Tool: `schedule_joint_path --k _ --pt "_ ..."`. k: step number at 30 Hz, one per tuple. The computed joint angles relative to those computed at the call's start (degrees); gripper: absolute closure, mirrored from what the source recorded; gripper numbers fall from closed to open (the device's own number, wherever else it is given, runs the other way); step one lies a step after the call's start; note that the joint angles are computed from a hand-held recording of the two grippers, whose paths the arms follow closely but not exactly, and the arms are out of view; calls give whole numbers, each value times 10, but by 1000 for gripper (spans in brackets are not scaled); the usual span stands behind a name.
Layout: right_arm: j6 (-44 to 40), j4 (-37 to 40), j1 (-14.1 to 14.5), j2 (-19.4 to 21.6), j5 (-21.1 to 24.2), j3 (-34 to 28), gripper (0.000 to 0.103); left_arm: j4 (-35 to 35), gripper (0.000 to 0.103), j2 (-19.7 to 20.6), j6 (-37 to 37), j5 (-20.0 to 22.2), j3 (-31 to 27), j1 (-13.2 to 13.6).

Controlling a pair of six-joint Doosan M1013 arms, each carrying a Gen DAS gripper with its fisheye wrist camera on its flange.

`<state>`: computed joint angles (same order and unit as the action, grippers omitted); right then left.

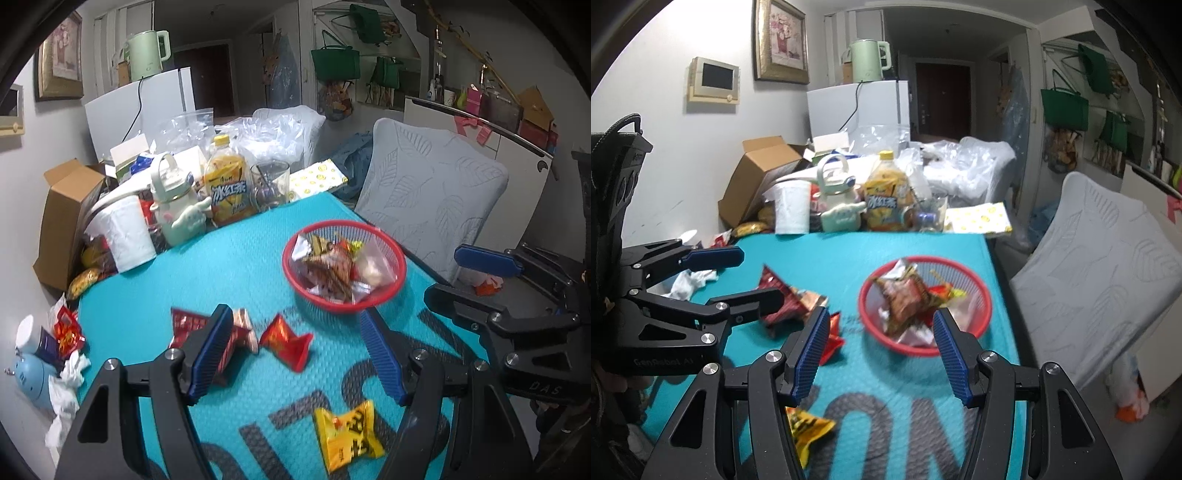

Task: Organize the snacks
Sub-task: 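Move both tools back toward the yellow packet and dark red bag, then grasp the yellow SHENG packet with the right tool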

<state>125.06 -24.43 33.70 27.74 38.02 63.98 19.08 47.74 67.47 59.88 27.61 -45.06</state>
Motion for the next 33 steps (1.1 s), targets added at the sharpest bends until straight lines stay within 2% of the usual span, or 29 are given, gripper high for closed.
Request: schedule_joint_path --k 9,21,23,28,33 --pt "7 35 15 -5 -11 29 45 37 33 -58 -47 -38 123 -7" --pt "-35 140 22 13 11 37 45 41 33 -90 -89 -55 210 -6" --pt "-41 159 21 17 18 35 43 35 33 -92 -94 -56 218 -4" --pt "-55 198 19 31 35 25 26 21 33 -98 -123 -63 239 3" --pt "-82 261 11 50 63 4 24 12 33 -103 -146 -70 255 10"
